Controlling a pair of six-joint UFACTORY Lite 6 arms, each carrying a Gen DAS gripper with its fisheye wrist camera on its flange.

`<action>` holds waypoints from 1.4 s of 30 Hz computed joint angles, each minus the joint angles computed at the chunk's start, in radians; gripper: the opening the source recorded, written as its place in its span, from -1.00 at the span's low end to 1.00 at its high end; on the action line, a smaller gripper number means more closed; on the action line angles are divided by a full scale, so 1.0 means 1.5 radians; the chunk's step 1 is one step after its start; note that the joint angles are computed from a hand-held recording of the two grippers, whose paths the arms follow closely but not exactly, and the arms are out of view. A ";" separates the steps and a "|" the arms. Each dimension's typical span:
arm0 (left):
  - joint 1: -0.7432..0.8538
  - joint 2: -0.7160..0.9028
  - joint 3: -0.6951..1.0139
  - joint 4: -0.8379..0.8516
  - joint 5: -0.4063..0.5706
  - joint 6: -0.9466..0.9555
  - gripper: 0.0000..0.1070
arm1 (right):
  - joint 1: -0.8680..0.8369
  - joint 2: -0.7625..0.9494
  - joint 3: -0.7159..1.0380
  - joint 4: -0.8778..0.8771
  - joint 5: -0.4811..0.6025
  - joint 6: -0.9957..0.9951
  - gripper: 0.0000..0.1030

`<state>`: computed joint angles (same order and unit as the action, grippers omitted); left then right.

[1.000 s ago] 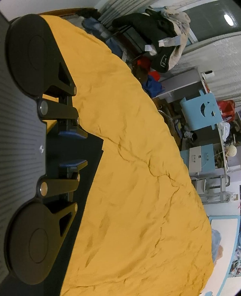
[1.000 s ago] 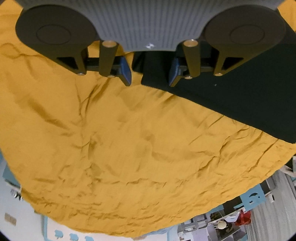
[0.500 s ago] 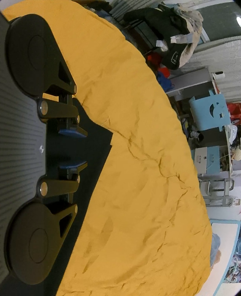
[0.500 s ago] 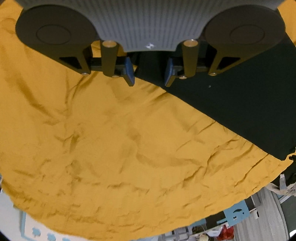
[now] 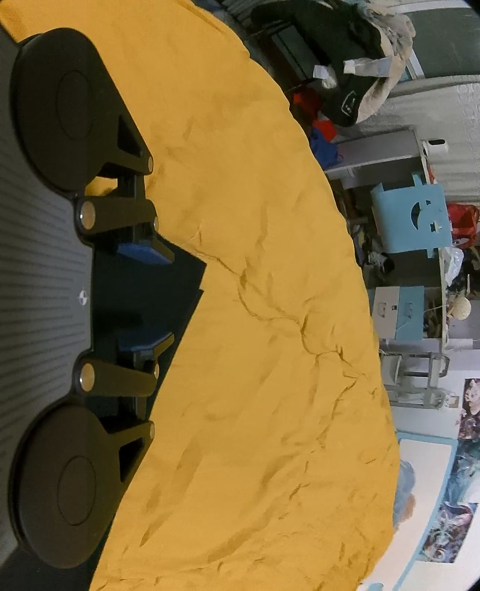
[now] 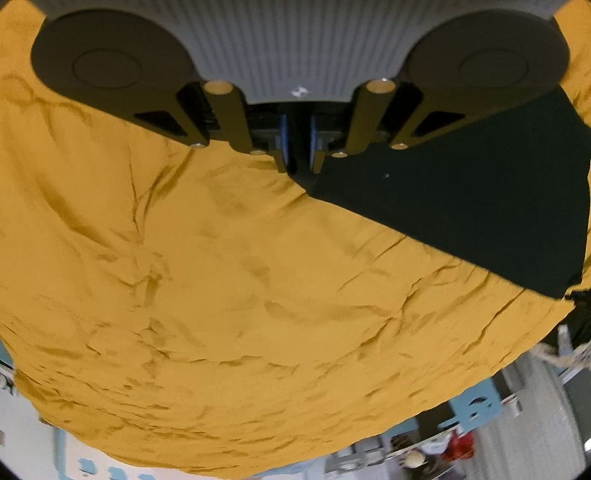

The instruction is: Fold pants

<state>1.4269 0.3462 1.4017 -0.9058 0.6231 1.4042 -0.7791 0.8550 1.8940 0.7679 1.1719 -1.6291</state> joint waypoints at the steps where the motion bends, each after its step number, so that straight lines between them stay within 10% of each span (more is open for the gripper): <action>1: 0.004 0.018 0.020 -0.002 0.008 -0.006 0.00 | 0.000 -0.016 -0.024 0.004 -0.017 -0.003 -0.89; 11: -0.005 0.143 0.123 -0.031 -0.022 -0.013 0.04 | 0.006 -0.107 -0.163 0.041 -0.120 -0.006 -0.89; 16: 0.000 0.163 0.140 -0.051 0.021 -0.002 -0.99 | -0.001 -0.151 -0.222 0.066 -0.147 -0.009 -0.91; 42: -0.073 0.042 0.013 -0.071 -0.091 0.077 -0.99 | 0.006 -0.105 -0.161 0.019 -0.213 0.123 -0.95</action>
